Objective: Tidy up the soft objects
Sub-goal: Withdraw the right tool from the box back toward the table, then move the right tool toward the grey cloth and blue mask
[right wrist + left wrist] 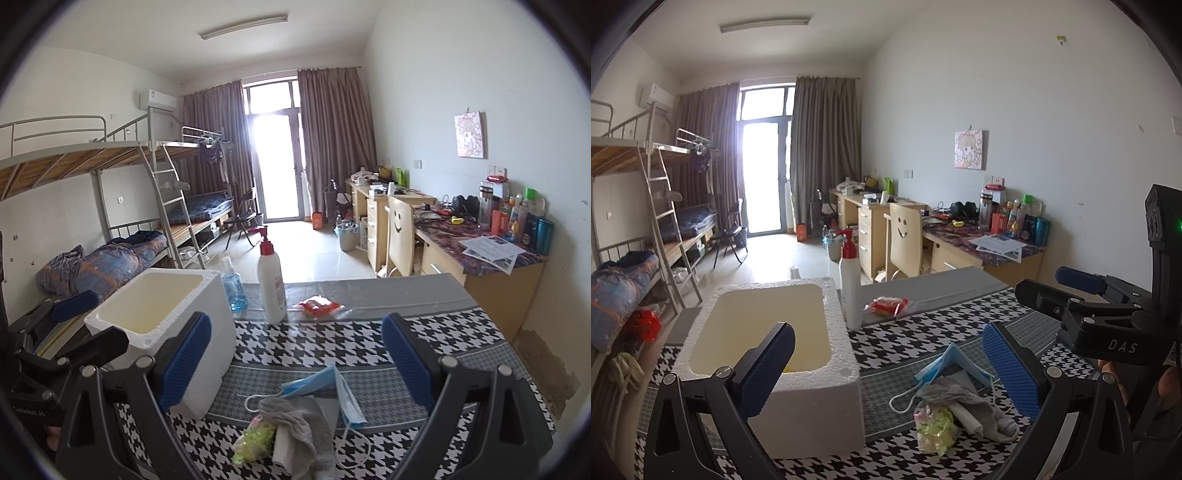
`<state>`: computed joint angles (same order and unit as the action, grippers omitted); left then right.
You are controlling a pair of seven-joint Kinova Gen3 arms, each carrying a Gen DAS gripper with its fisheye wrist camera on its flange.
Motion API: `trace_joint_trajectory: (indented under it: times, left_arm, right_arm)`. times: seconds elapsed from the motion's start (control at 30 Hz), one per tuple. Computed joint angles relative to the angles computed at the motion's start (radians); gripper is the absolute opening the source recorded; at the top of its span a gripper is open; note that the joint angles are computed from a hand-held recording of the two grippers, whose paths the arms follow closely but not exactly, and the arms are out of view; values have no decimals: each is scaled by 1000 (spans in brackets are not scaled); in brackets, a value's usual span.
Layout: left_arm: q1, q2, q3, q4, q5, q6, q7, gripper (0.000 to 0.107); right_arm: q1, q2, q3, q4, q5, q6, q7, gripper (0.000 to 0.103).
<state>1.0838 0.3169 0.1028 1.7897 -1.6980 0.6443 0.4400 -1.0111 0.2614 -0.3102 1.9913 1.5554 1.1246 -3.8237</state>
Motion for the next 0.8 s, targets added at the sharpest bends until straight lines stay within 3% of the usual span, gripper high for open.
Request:
trace_joint_trajectory:
  times: [0.37,0.8]
  left_arm:
    - [-86,51,135,-34,7,30,-36,102]
    - [-73,100,126,-74,66,6,-75,102]
  right_arm:
    - [3,-12,-7,48,-23,20,-49,96]
    - [42,-23,-12,104,-13,-33,-109,96]
